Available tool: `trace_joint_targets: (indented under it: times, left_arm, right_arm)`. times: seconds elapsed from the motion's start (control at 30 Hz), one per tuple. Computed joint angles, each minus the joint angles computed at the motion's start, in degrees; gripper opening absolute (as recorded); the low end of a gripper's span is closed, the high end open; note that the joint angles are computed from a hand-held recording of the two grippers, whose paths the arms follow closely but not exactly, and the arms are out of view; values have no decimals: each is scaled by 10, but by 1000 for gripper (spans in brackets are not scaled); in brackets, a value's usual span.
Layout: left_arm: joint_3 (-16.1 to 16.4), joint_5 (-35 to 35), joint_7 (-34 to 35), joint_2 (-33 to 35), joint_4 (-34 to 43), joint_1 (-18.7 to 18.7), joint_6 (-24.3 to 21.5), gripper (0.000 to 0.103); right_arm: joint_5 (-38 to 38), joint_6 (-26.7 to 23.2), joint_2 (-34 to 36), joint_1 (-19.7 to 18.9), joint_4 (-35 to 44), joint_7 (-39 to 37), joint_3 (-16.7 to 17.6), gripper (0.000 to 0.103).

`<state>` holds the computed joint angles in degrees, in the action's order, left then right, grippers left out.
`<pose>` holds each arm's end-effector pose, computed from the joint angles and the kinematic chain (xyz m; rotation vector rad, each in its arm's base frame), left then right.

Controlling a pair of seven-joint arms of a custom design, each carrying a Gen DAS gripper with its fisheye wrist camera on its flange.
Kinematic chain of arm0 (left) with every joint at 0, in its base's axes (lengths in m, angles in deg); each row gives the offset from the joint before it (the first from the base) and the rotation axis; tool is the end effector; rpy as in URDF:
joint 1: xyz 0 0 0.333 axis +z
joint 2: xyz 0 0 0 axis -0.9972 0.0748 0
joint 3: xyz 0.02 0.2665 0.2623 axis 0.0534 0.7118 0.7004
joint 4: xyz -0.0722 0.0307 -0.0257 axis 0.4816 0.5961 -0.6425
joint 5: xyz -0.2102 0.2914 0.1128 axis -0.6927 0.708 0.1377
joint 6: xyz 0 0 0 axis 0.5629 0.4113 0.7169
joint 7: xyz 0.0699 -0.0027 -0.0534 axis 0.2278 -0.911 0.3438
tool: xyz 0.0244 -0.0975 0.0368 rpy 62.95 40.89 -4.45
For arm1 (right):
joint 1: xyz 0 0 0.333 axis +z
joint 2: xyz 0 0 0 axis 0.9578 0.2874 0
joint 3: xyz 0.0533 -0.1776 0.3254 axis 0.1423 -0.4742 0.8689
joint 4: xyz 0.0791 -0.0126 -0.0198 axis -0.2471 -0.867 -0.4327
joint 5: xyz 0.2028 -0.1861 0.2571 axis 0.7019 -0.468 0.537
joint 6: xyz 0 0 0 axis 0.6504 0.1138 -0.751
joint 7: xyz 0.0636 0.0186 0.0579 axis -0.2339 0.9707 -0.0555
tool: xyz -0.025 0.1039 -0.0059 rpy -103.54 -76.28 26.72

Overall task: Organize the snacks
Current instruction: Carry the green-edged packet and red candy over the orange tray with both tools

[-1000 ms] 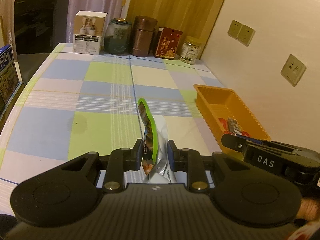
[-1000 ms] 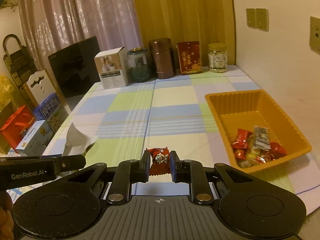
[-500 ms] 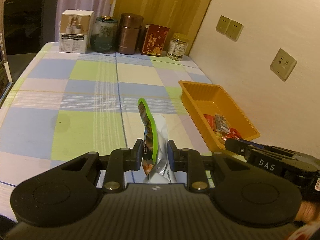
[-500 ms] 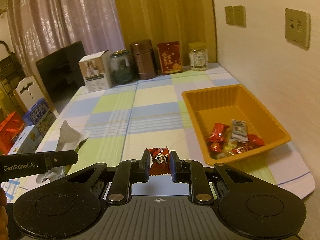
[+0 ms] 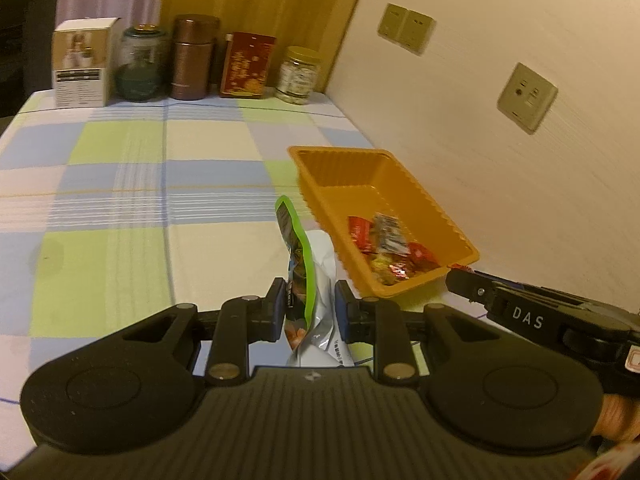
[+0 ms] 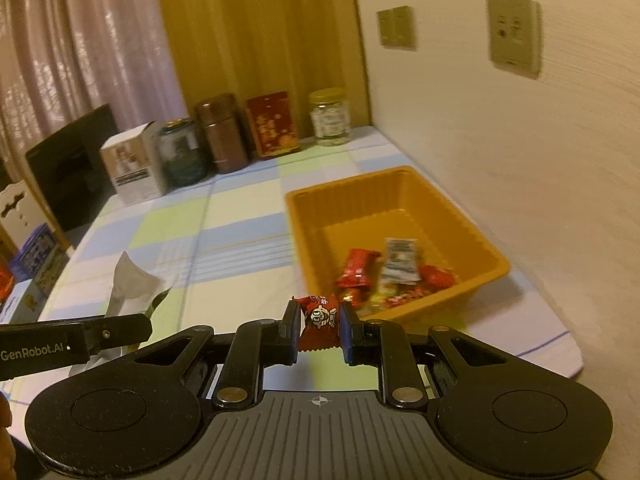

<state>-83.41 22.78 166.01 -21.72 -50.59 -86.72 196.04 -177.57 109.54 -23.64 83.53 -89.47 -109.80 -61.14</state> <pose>0.6494 -0.1768 0.4029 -1.3039 2.4734 -1.2682 0.5235 0.1374 0.4127 -1.1585 2.1106 -0.8196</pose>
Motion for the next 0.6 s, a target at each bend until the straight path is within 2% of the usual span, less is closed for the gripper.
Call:
trace_joint_targets:
  times: [0.6]
  left_arm:
    - [-21,93,-83,56,60,-45,11,22]
  right_arm:
    - [-39,29,1,-51,-10,41,-25,20]
